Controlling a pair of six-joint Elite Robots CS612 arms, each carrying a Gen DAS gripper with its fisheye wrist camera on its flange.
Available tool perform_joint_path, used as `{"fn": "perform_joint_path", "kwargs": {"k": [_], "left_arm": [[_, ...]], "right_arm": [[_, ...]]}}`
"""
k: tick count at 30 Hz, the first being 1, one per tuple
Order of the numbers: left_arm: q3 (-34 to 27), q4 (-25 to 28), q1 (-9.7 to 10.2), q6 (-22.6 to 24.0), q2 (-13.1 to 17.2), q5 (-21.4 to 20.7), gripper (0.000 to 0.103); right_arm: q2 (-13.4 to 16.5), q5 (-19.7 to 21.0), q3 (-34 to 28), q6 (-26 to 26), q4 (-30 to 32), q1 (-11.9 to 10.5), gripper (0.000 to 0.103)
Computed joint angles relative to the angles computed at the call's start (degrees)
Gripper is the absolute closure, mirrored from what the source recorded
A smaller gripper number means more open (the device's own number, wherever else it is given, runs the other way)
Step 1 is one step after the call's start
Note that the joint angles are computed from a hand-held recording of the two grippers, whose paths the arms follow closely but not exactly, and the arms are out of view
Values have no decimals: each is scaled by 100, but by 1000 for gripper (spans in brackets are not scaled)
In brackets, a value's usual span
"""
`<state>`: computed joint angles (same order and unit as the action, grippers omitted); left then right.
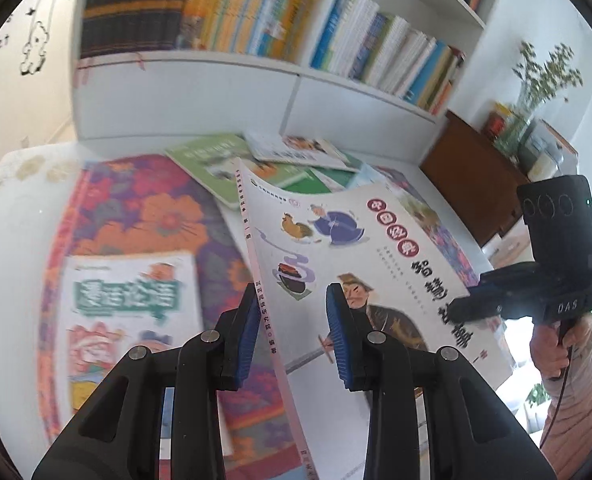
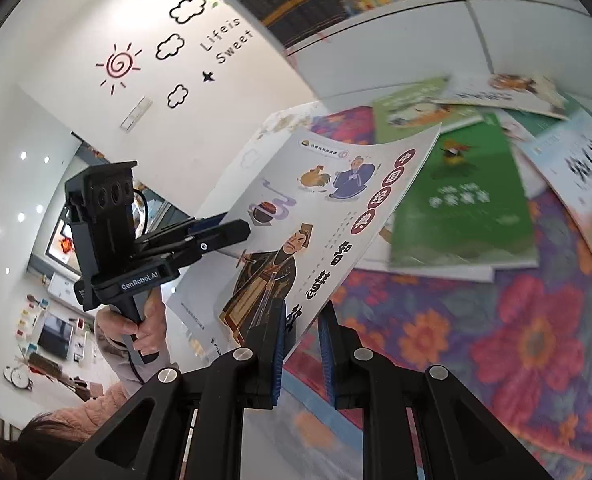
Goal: Organize books
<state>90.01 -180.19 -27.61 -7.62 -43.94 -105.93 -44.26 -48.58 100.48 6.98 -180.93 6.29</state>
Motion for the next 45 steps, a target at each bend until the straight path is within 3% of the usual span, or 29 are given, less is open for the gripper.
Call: {"fn": "perform_joint_path", "kwargs": {"k": [11,25,28,32,36,45], "left_arm": [[-52,-121,450,-66,71,133,74],[-319,-22,897,-308,533,-201,74],[-417,231,934,-305,636,-273,74],[-434,462,900,-224,675,-39,74],[-406,594,861,-182,662,183,74],[-404,847,774,-91,634,673,70]], "right_arm": [[483,-26,-1157,-174,604,462,87],[1177,-405,-2300,-306,1541,854,87],[1306,-606,-2448,-290,1764,916,87],[1453,-501,-2588,-151,1980,917,87],[1459,-681,-2607,-229,2094,942,87],[1475,-616,-2594,-146,2075,931,86]]}}
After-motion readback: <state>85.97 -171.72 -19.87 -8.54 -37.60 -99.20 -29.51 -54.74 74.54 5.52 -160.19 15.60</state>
